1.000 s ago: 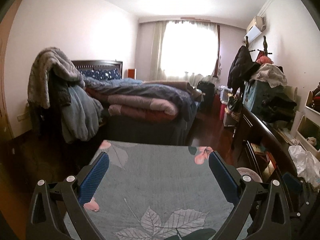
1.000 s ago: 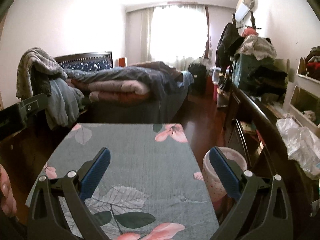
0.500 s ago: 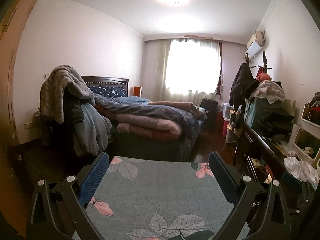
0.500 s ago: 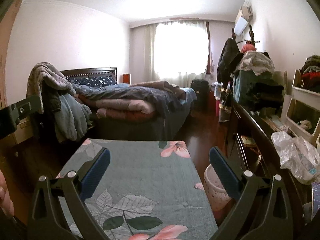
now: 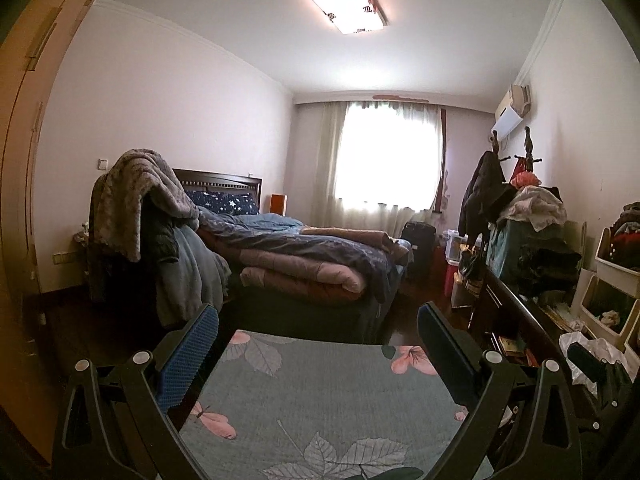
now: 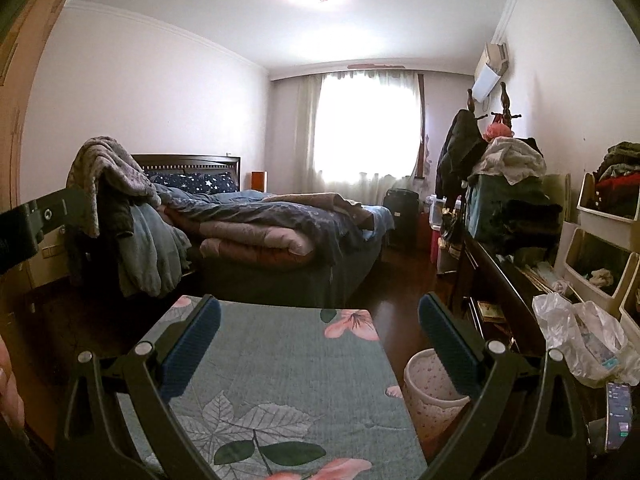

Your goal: Collect trash

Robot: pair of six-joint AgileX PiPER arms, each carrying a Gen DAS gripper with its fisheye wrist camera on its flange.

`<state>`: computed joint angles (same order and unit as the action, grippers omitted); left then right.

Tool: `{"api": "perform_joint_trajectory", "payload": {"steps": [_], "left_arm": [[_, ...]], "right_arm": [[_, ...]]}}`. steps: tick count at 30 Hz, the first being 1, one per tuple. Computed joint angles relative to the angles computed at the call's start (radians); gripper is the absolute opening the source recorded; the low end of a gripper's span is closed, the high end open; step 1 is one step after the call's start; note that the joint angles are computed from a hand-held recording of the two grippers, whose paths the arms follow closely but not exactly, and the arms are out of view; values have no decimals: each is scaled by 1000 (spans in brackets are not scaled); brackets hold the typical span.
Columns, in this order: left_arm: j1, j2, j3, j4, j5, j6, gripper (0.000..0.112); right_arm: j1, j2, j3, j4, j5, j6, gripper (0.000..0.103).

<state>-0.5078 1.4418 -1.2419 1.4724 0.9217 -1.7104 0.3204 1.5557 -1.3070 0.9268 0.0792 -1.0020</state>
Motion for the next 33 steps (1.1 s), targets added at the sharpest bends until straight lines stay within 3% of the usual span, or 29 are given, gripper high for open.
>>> {"api": "perform_joint_trajectory", "payload": {"steps": [4, 16, 33], "left_arm": [[-15, -11, 12, 24, 17, -17, 99], [-23, -30, 29, 39, 22, -27, 99], [-27, -29, 31, 40, 26, -32, 99]], "right_arm": [[3, -13, 13, 132, -4, -138, 100], [8, -17, 13, 259, 1, -271, 100], [15, -21, 10, 183, -16, -189, 100]]}}
